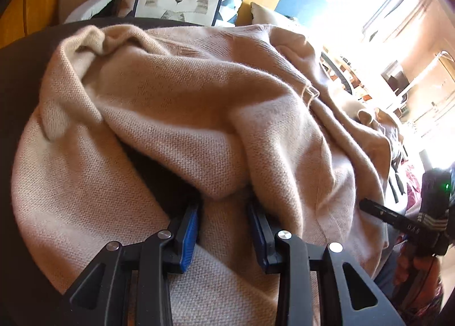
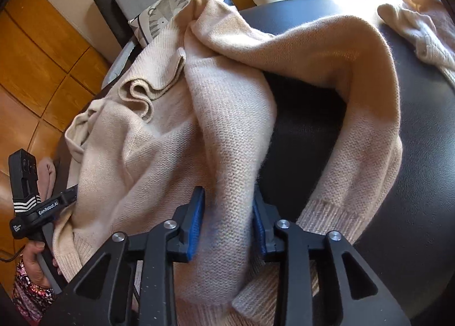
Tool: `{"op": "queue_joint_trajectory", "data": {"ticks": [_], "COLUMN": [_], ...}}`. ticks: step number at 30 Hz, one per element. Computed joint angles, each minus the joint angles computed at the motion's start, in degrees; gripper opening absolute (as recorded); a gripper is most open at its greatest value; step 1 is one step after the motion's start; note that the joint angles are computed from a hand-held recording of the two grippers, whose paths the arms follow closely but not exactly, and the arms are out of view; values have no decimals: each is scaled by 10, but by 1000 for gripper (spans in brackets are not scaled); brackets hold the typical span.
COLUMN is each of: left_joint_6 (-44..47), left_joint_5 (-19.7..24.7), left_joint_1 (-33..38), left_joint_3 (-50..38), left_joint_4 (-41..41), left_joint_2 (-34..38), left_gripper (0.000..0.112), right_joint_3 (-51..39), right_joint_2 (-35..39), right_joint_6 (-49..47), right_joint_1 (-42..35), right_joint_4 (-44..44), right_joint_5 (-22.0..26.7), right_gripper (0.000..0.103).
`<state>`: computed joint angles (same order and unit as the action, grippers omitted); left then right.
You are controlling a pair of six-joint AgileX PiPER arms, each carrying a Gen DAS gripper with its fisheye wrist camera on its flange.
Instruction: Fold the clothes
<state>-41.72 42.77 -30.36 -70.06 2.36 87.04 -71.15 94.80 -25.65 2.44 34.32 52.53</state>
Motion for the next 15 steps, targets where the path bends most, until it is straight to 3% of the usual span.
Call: {"op": "queue_joint_trajectory", "data": {"ticks": [5, 7, 9, 12, 15], "left_joint_6": [-25, -37, -42, -27, 9], "left_joint_5": [54, 54, 53, 33, 26], "left_joint_1": [-43, -53, -54, -34, -16], "left_joint_3": [-36, -36, -35, -19, -4], "left_joint_4": [63, 80, 79, 34, -27], "left_joint_2": [19, 21, 19, 5, -10], "left_gripper": [34, 34, 34, 15, 10], "right_joint_3": [6, 18, 19, 17, 10], "right_joint_2": [-13, -23, -23, -23, -20], "right_joint_6": [16, 28, 24, 19, 24], "right_joint_1": [39, 60, 55, 44, 40], "right_joint_4": [-67, -106, -92, -74, -72], "right_joint_5": [-37, -66, -65, -57, -49], "right_gripper": [36, 21, 19, 19, 18]}}
